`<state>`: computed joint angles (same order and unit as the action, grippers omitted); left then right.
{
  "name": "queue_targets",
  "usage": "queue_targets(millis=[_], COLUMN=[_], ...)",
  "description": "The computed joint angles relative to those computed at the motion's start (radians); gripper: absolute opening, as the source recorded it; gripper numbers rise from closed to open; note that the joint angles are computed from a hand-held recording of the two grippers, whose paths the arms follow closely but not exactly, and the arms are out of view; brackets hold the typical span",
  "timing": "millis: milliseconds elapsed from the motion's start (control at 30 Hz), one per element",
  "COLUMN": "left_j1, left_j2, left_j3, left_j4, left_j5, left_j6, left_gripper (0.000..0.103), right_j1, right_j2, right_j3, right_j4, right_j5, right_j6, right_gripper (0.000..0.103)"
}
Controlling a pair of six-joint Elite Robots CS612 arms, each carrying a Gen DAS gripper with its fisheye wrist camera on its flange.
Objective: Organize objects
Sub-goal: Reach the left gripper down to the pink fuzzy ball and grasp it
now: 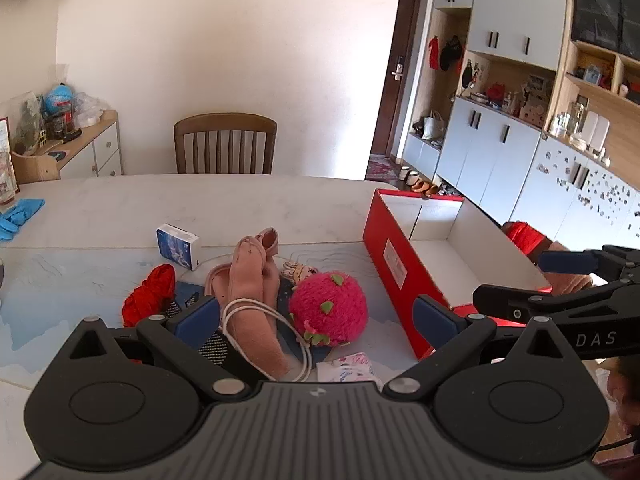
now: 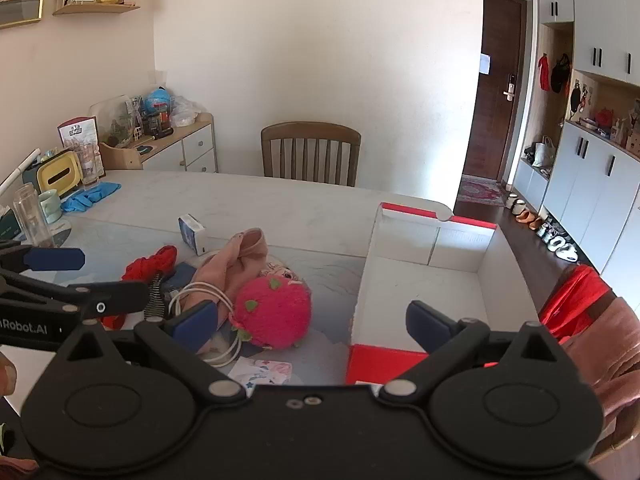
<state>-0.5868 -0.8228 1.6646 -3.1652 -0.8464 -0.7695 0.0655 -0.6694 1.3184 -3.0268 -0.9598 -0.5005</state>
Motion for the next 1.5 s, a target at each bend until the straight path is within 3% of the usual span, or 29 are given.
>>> queue_targets(millis=[467, 1033, 1133, 1333, 1500], left_j1=[0.002, 0.043, 0.054, 0.071, 0.087], left_j2=[0.042, 0.061, 0.071, 0.134, 0.191], left_j3=[-0.095, -0.128, -0.14, -0.234, -0.325], left_j4=[0.096, 0.404, 0.382, 0.337, 0.365], left_j5=[0.028, -0.021, -0.037, -0.084, -0.107], left_j6=[-0.045, -0.238, -0.194, -0.018, 0.057], left_gripper=[0.103, 0.102, 0.102, 0.102, 0.102], right_j1=[-0.027, -0.044, -0.043, -0.041, -0.04], right_j2=[0.06, 0.199, 0.223, 0.265, 0.295], right_j3=[-0.124, -0.373, -0.415, -0.499, -0.563], right_j4=[0.091, 0.224, 0.245, 0.341, 0.417], right_j5=[-0.028, -0.247, -0.288, -0.337, -0.355], right_j6=[-0.009, 0.037, 0.034, 0.025, 0.036], right_gripper=[0.099, 0.097, 0.096, 0.094, 0.086])
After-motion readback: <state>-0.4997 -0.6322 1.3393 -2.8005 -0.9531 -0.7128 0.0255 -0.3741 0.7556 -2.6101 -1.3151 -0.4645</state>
